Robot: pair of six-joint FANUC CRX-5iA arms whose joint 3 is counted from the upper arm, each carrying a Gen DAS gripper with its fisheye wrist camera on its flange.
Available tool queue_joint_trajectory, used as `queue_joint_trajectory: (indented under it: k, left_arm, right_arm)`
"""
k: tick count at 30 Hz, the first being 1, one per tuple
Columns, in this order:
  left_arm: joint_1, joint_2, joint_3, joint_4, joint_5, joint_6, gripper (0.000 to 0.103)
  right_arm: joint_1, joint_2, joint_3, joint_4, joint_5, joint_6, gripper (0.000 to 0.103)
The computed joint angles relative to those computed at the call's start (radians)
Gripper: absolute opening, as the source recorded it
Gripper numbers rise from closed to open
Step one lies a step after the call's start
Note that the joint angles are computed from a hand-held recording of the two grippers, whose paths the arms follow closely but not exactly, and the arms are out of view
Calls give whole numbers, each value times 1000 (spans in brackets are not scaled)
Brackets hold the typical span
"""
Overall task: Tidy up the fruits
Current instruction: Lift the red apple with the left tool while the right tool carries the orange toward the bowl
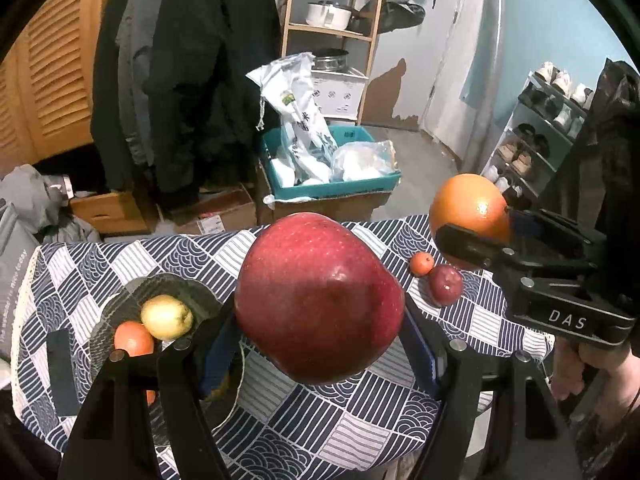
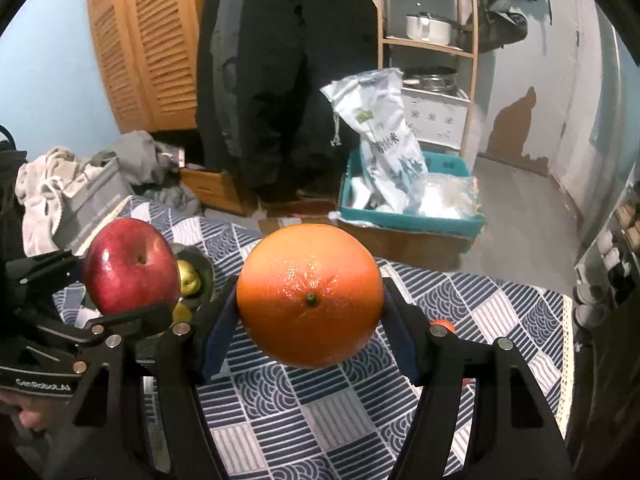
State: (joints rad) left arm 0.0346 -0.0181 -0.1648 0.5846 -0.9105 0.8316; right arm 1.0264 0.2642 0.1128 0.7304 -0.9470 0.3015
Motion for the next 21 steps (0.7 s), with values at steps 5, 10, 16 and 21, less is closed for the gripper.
queue_joint_trajectory:
  k: [5, 10, 16, 21]
  left_arm:
    - [25, -9, -11, 11, 5, -6, 76]
    - [59, -11, -16, 11, 6, 0, 76]
    - [107, -14, -24, 8, 9, 15, 76]
    - [147, -16, -34, 6, 15, 22, 76]
  right_arm:
    - [1, 20, 32, -9, 12, 21, 68]
    - [0, 65, 98, -32, 16, 64, 68]
    - [-2, 129, 192, -82, 25, 131, 68]
    - [-2, 185, 276, -132, 17, 188, 68]
